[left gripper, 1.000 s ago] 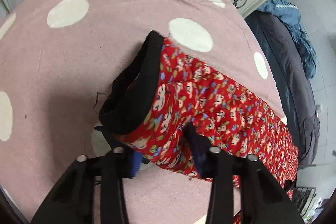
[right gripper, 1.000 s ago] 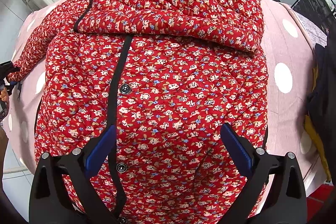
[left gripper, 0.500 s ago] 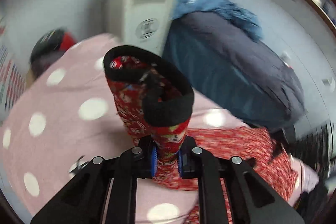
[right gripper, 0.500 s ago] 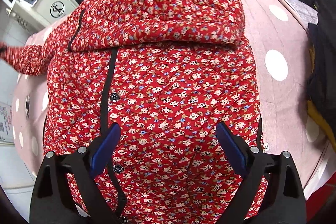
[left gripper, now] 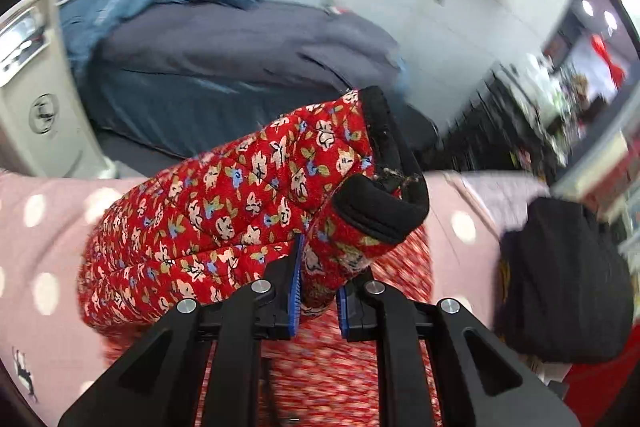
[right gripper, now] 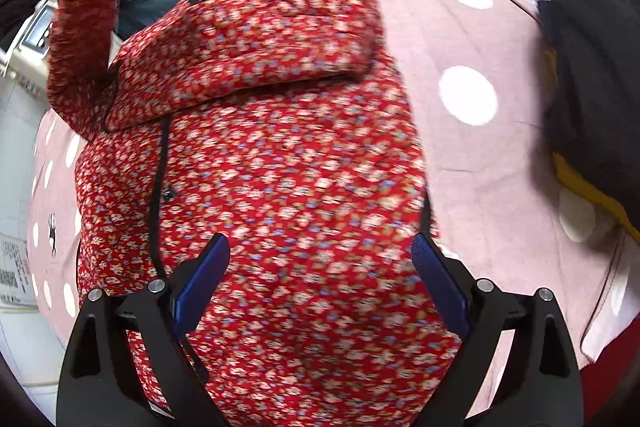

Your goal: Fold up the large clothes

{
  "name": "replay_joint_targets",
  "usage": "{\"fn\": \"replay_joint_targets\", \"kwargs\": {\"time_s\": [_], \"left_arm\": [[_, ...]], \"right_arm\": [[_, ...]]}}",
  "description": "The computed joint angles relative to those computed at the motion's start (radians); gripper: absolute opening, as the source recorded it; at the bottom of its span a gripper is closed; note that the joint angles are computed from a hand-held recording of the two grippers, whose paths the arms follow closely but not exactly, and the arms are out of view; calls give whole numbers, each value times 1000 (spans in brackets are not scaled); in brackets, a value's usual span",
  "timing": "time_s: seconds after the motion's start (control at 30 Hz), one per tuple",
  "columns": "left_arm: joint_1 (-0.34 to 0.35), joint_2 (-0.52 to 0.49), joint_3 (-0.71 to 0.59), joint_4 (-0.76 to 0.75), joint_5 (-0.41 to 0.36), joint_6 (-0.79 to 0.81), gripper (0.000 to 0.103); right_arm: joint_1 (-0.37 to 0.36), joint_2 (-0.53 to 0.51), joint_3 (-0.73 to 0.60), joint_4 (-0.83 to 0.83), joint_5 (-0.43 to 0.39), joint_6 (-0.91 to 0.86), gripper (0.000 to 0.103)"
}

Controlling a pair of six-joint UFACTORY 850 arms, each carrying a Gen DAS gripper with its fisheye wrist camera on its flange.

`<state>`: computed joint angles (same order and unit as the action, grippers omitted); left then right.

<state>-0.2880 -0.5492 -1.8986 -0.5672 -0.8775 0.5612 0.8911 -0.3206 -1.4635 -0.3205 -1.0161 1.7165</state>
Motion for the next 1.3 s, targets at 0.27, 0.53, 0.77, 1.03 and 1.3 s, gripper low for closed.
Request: {"fn": "replay_joint_targets", "kwargs": {"time_s": [0.27, 0.53, 0.77, 1.03, 1.3], "left_arm": [[-144, -23, 103, 239, -69, -145, 22], [-103, 34, 167, 1, -163, -4, 97], [-9, 114, 229, 33, -2, 39, 96], [117, -32, 62, 228, -26, -157, 85], [69, -231, -168, 364, -134, -208, 85]], "right_arm": [[22, 77, 117, 10, 8, 125, 91], [5, 105, 162, 50, 29, 140, 91], [-44, 33, 34, -14, 9, 15, 91], [-139, -181, -283, 2, 35, -312, 91], [-252, -467, -651, 140, -148, -503, 94]]}}
